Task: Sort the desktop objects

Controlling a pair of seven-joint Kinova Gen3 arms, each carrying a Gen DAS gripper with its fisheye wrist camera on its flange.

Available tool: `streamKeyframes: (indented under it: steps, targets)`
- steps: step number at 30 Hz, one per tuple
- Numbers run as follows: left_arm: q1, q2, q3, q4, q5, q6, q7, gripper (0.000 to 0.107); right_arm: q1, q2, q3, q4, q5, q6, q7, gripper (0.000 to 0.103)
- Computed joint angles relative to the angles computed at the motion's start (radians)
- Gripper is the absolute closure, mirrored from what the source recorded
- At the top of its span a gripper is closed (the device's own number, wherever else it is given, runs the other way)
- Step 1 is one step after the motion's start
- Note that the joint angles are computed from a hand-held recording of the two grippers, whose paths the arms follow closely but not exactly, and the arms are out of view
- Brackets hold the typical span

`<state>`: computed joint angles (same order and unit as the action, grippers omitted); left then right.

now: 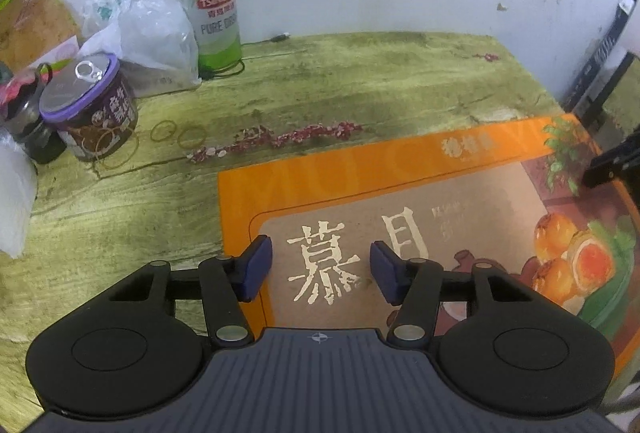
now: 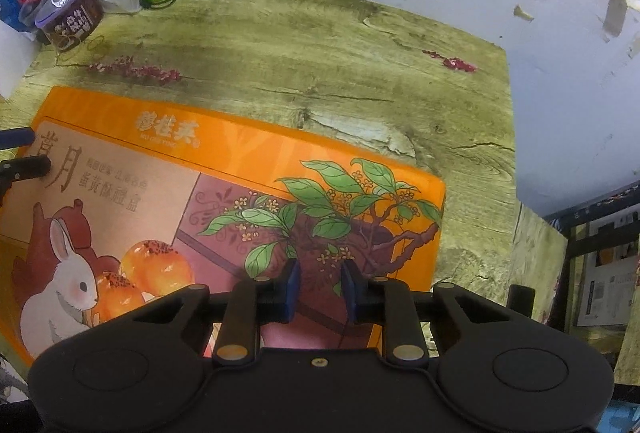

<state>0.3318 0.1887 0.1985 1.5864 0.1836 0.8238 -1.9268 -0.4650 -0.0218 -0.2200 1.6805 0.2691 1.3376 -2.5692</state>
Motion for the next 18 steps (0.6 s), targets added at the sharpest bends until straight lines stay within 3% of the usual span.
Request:
streamKeyframes:
  steps: [5,11,18]
  targets:
    - [-0.007,-0.005,0.003,0.013,0.011,-0.012,-0.030,0.052,-0.003,0.001,-0.003,0.006,0.005,-0.005,-0.010,0.081]
    - [-0.045,0.026,0.003,-0.069,0.074,0.071,-0.016,0.057,0.008,-0.002,0.011,-0.029,-0.016,0.012,0.016,0.082]
    - [-0.017,0.095,-0.008,-0.137,0.035,0.027,0.018,0.059,0.033,0.016,0.025,-0.071,0.056,0.012,0.024,0.082]
